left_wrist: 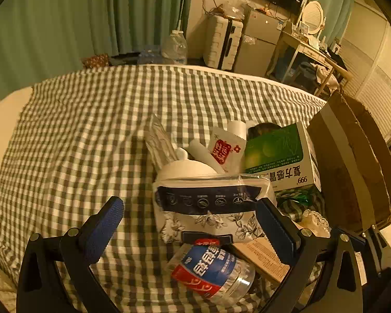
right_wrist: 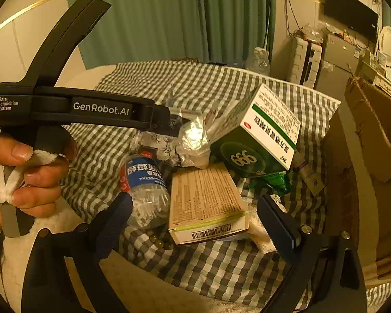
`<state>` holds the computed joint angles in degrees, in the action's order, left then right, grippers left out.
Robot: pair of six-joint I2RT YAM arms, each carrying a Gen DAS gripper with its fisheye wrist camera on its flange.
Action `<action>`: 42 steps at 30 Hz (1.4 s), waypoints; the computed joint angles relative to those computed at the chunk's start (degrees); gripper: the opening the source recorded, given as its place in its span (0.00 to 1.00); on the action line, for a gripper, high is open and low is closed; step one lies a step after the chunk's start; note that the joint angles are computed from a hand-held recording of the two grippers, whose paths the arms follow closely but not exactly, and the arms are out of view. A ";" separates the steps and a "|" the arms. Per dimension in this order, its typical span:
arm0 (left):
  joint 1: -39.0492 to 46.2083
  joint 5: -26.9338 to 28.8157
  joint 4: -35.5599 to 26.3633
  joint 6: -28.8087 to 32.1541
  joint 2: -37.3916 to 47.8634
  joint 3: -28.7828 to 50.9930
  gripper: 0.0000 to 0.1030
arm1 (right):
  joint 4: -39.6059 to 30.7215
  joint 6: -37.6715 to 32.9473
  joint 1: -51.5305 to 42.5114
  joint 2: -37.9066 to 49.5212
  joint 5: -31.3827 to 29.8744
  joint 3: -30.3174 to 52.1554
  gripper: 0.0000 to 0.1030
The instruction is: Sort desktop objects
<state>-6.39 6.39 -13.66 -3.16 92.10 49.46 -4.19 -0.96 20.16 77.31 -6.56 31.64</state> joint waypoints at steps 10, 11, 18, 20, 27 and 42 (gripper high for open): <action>1.42 6.87 -1.51 -0.36 11.90 5.29 1.00 | -0.68 0.41 0.21 8.72 1.85 3.46 0.94; 1.77 8.01 -1.67 -0.57 12.95 5.85 1.00 | -0.69 0.29 0.17 9.23 1.50 3.66 0.94; 1.80 9.51 -1.15 -1.35 16.23 6.78 1.00 | -1.52 -0.74 0.71 13.18 1.46 5.29 0.78; 1.69 9.21 -0.55 -1.12 16.19 6.36 1.00 | -1.52 -0.50 0.69 14.68 1.50 5.74 0.75; 0.64 7.69 0.45 -1.08 13.94 4.59 0.78 | 0.52 0.58 0.25 13.02 0.97 3.74 0.74; -2.90 3.65 2.31 -1.30 5.88 0.69 0.18 | 7.22 6.08 3.08 -0.21 6.34 -5.75 0.72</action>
